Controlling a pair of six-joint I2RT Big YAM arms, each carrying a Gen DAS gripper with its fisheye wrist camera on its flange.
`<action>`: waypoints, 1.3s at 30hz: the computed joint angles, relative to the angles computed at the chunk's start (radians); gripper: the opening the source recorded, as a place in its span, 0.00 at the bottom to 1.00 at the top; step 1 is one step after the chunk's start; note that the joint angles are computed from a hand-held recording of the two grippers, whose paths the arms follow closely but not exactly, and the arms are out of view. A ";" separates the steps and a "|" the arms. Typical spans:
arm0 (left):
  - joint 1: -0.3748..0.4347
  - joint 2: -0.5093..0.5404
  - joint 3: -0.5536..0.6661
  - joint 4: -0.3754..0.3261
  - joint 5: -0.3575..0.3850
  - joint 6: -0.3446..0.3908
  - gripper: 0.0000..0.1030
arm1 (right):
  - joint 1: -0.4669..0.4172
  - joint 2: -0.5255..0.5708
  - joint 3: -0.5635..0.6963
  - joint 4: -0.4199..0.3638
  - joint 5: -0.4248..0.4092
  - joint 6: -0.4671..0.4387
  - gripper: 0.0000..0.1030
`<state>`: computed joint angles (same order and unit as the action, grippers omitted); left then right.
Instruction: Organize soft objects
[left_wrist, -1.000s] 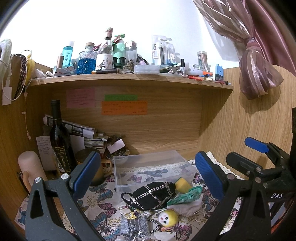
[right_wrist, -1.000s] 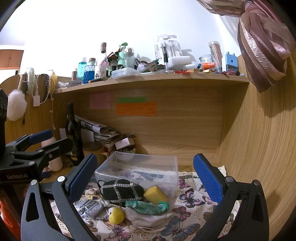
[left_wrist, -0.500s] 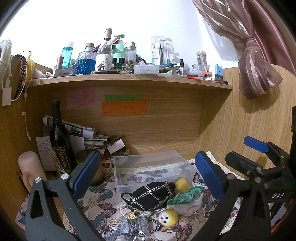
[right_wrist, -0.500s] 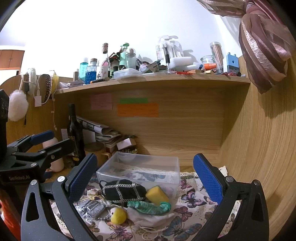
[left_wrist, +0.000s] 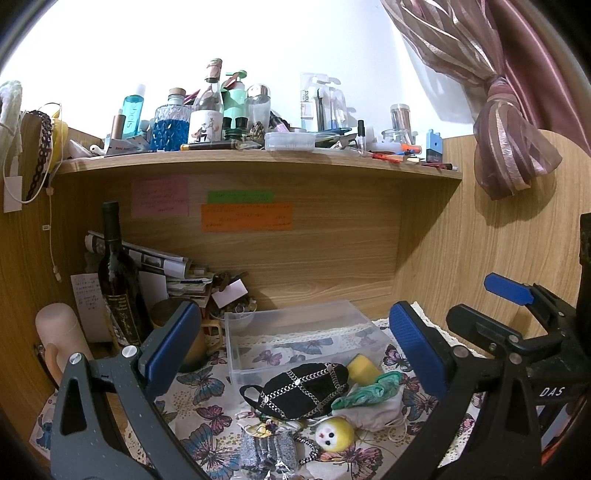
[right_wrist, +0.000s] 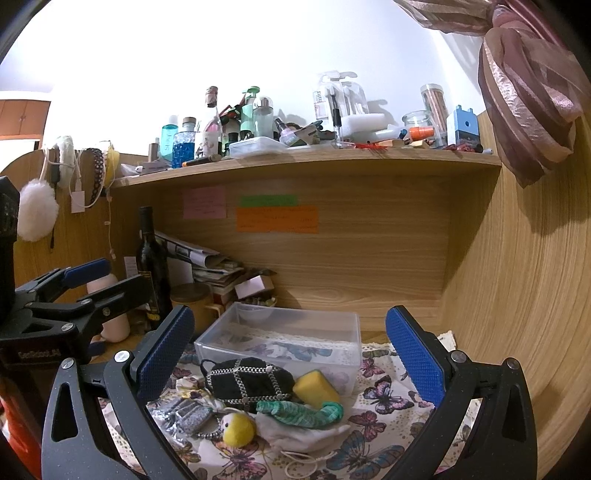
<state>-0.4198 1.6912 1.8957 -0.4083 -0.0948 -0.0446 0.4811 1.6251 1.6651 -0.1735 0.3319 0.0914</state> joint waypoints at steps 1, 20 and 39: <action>0.000 0.000 0.000 0.000 0.000 0.000 1.00 | -0.001 0.000 -0.001 0.001 -0.001 0.000 1.00; 0.044 0.111 0.098 -0.205 0.071 -0.042 1.00 | -0.050 0.039 0.015 -0.133 -0.066 0.093 1.00; 0.092 0.277 0.228 -0.476 0.085 -0.094 0.79 | -0.107 0.194 0.143 -0.359 -0.270 0.197 0.89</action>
